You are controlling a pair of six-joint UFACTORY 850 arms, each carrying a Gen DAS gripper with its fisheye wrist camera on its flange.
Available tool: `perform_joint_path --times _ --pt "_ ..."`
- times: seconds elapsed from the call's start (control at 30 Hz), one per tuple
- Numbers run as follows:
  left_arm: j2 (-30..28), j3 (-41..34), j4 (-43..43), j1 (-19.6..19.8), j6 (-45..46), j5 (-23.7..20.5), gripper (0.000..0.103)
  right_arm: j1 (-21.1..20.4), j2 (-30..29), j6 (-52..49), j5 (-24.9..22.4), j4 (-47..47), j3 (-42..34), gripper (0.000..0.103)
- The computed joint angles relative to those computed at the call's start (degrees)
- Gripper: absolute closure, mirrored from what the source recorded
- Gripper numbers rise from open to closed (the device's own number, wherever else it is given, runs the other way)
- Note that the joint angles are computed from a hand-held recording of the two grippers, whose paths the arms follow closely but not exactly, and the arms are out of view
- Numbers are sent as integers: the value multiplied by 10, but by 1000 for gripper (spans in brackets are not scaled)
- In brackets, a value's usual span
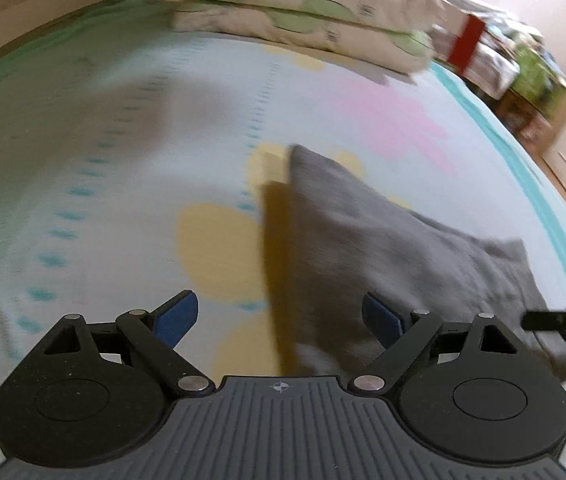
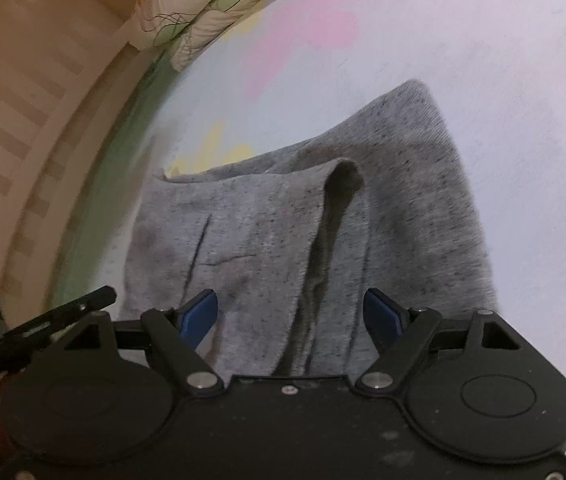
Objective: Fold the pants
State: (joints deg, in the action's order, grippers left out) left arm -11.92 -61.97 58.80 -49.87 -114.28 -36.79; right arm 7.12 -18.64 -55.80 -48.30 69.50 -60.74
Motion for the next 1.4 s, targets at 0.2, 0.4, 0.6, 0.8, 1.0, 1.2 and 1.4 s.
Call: perform_joint_path --times 0.2,0.4,0.6,0.8,1.0,1.2,1.4 --pt "14 12 -11 5 8 -14 13 7 -18 35 -43 -14 -23 82" --pt "10 7 -17 6 17 -15 13 13 30 -20 -71 15 -55 89" --pt "2 -3 -11 4 25 -8 13 6 52 -60 31 -32 -75 90" --pt "-19 -36 -21 -9 91 1 13 23 8 88 84 -207 -65 88" --pt "-56 -82 -2 -32 174 7 13 10 30 20 78 -181 -53 88" --pt "-90 -90 -188 -22 341 25 9 13 21 63 91 -173 -36 85" --pt "-60 -60 -177 -15 300 44 10 17 30 77 114 -179 -25 79"
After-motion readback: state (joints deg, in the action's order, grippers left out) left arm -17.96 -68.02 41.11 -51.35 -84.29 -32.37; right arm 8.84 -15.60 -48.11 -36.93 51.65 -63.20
